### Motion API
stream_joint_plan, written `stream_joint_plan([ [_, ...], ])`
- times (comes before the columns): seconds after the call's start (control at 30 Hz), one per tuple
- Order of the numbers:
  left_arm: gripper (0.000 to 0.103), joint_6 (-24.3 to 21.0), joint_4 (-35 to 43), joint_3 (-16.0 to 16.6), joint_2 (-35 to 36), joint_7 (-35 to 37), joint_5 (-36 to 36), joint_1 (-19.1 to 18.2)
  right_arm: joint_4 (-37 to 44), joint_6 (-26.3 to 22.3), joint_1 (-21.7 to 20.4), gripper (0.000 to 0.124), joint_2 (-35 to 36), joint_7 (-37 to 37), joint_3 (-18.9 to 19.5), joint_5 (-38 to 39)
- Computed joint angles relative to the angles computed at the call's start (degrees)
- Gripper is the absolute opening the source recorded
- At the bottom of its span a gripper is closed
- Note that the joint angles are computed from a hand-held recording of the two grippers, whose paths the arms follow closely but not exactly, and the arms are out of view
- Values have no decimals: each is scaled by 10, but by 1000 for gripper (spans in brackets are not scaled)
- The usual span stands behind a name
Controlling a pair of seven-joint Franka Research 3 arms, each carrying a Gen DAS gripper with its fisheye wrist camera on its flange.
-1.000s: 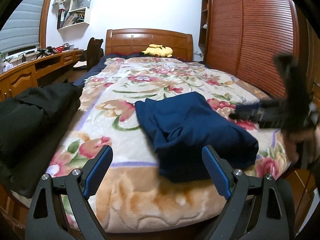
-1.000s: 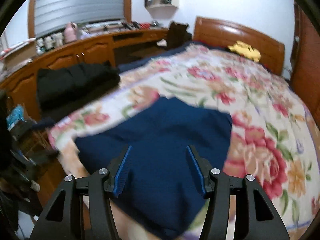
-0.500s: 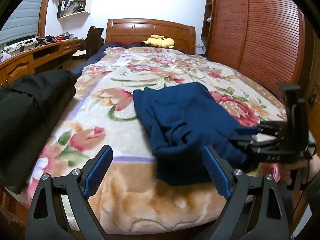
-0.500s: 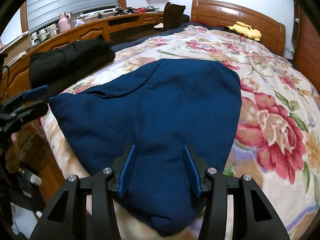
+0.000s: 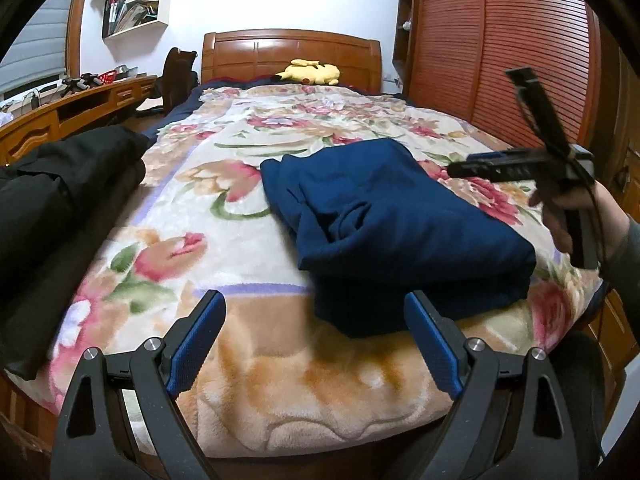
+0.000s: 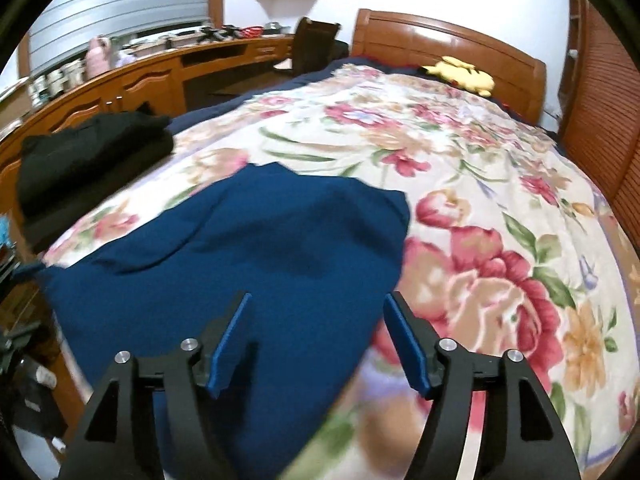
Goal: Fold large clothes
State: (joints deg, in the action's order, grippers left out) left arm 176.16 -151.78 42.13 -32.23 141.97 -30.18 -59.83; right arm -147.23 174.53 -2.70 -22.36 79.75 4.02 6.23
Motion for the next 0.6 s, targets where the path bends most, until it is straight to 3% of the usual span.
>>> stream_joint_plan([
  [0.27, 91, 5, 3, 13, 17, 1, -8, -19, 87, 0, -17, 71, 105, 23, -6, -29],
  [0.37, 91, 8, 3, 20, 19, 3, -13, -28, 114, -1, -35, 72, 137, 64, 3, -74],
  [0.5, 87, 4, 8, 52, 15, 12, -23, -59, 150, -14, 9, 72, 175, 26, -41, -23],
  [0.6, 74, -21, 14, 78, 2, 25, -37, -80, 181, -33, 36, 74, 205, -47, -67, 75],
])
